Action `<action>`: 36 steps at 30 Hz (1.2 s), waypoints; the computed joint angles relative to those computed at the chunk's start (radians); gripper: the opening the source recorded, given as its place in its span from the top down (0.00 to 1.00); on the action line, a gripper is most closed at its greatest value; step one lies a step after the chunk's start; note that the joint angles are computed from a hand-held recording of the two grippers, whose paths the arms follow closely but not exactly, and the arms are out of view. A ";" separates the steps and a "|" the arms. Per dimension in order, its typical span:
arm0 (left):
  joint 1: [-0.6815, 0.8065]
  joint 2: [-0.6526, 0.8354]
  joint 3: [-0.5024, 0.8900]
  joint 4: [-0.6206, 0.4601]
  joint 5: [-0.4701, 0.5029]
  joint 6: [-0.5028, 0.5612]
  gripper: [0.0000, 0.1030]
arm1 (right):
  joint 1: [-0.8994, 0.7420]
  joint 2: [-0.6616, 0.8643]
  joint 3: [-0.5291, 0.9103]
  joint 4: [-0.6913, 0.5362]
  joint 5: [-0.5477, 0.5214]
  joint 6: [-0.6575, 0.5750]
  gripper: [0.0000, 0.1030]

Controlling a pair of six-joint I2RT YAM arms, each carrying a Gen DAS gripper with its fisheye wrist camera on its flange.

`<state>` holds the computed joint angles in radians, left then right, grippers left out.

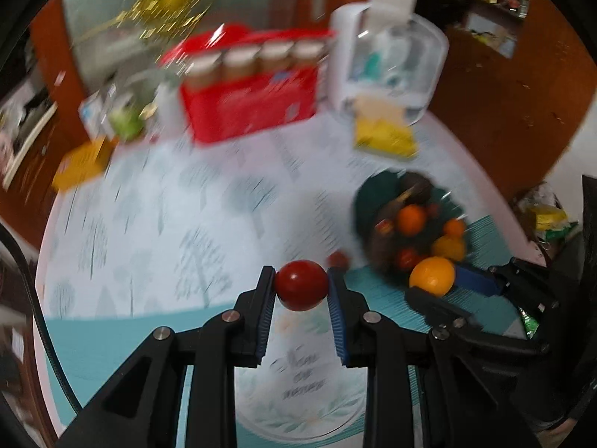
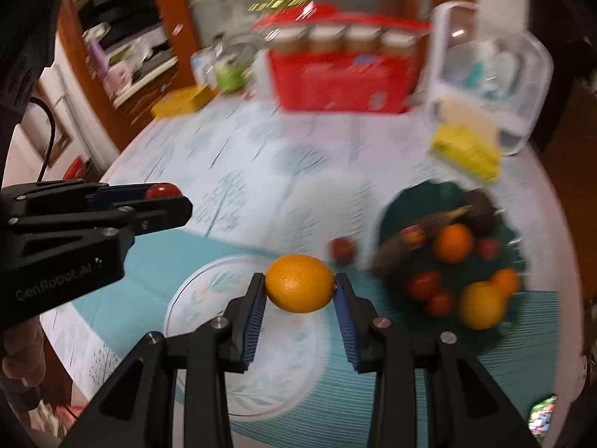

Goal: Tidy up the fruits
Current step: 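Lower the tomato with the left tool onto the green plate while the right tool places the small orange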

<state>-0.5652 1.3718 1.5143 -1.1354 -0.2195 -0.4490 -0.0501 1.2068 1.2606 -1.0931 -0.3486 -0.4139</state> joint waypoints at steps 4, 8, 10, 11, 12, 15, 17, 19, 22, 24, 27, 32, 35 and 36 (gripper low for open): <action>-0.079 0.170 0.284 -0.063 -0.030 0.009 0.75 | -0.205 0.081 0.254 -0.104 -0.086 -0.095 0.64; -0.131 0.330 0.541 -0.122 -0.062 0.039 0.75 | -0.322 0.205 0.506 -0.151 -0.123 -0.121 0.64; -0.152 0.419 0.671 -0.155 -0.083 0.050 0.75 | -0.354 0.256 0.589 -0.136 -0.111 -0.118 0.64; -0.154 0.471 0.736 -0.167 -0.083 0.059 0.75 | -0.363 0.281 0.623 -0.131 -0.102 -0.110 0.64; -0.153 0.509 0.776 -0.174 -0.078 0.062 0.75 | -0.372 0.309 0.653 -0.131 -0.097 -0.104 0.64; -0.144 0.611 0.851 -0.188 -0.059 0.066 0.74 | -0.399 0.409 0.729 -0.154 -0.108 -0.086 0.64; -0.135 0.657 0.848 -0.170 -0.036 0.065 0.74 | -0.402 0.452 0.719 -0.137 -0.099 -0.074 0.64; -0.124 0.686 0.812 -0.134 -0.014 0.071 0.74 | -0.393 0.486 0.663 -0.097 -0.066 -0.060 0.64; -0.112 0.709 0.736 -0.071 0.026 0.074 0.74 | -0.385 0.509 0.555 -0.035 -0.037 -0.055 0.64; -0.105 0.754 0.714 -0.043 0.060 0.074 0.74 | -0.377 0.525 0.495 0.008 -0.016 -0.048 0.64; -0.105 0.805 0.702 -0.030 0.082 0.080 0.74 | -0.357 0.555 0.423 0.059 0.015 -0.030 0.64; -0.104 0.887 0.710 -0.028 0.107 0.107 0.70 | -0.338 0.603 0.350 0.121 0.054 -0.021 0.64; -0.106 0.900 0.704 -0.027 0.087 0.108 0.44 | -0.326 0.625 0.324 0.146 0.082 -0.019 0.63; -0.106 0.890 0.678 -0.007 0.075 0.113 0.40 | -0.323 0.631 0.322 0.147 0.090 -0.020 0.63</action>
